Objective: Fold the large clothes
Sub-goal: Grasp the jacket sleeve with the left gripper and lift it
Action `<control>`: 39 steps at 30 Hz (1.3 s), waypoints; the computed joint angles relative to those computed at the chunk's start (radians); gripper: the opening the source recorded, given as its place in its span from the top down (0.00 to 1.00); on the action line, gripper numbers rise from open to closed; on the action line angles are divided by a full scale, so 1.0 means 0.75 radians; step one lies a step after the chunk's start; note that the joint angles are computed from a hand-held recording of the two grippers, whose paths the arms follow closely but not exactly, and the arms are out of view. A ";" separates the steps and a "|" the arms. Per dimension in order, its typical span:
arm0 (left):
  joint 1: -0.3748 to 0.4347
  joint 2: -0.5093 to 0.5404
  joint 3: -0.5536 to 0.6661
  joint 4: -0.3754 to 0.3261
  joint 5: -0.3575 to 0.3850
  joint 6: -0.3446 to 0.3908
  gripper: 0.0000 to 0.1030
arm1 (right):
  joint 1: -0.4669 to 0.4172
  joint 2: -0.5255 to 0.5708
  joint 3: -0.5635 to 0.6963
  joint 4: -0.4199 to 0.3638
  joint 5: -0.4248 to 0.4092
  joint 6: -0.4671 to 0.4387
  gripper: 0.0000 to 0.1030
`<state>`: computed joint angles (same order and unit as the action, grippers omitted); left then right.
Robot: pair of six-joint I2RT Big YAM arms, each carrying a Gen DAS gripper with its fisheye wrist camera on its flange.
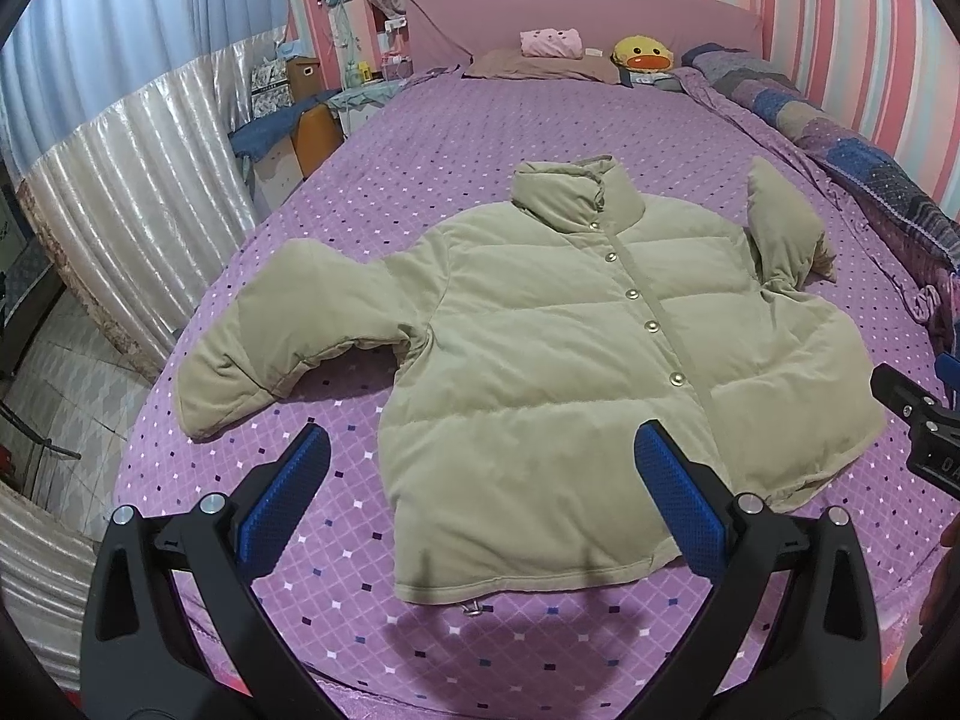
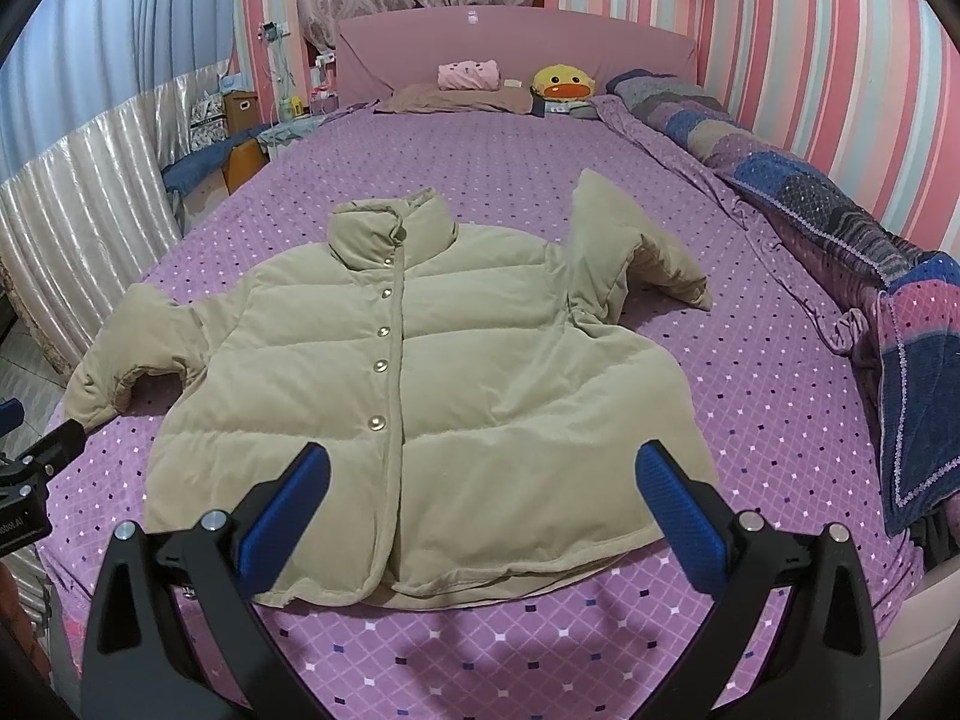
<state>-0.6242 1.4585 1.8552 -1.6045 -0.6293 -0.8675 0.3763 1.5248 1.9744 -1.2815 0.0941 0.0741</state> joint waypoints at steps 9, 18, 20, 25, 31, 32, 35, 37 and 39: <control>0.048 -0.010 -0.024 0.008 0.010 -0.016 0.03 | -0.002 0.017 0.012 0.044 -0.004 -0.012 0.01; 0.171 -0.056 -0.108 0.031 0.028 -0.016 0.03 | -0.024 0.169 0.203 0.054 -0.100 -0.083 0.01; 0.209 -0.072 -0.134 0.035 0.026 -0.016 0.03 | -0.028 0.215 0.259 0.048 -0.115 -0.087 0.01; 0.329 -0.118 -0.212 0.050 0.015 -0.037 0.03 | -0.013 0.372 0.442 0.000 -0.076 -0.146 0.01; 0.512 -0.197 -0.356 0.156 0.063 0.007 0.03 | -0.011 0.542 0.640 -0.044 -0.174 -0.178 0.01; 0.552 -0.210 -0.385 0.181 0.065 0.030 0.03 | -0.010 0.598 0.726 -0.102 -0.173 -0.178 0.01; 0.641 -0.239 -0.447 0.240 0.083 0.085 0.03 | 0.004 0.708 0.891 -0.193 -0.093 -0.201 0.01; 0.716 -0.268 -0.502 0.299 0.086 0.124 0.03 | 0.011 0.776 0.991 -0.225 -0.018 -0.213 0.01; 0.784 -0.290 -0.552 0.358 0.090 0.179 0.03 | 0.016 0.863 1.134 -0.276 0.036 -0.218 0.01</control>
<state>-0.0359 1.2411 1.4414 -1.3360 -0.5614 -0.7330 0.3882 2.1721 2.8247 -1.4883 0.1209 -0.0893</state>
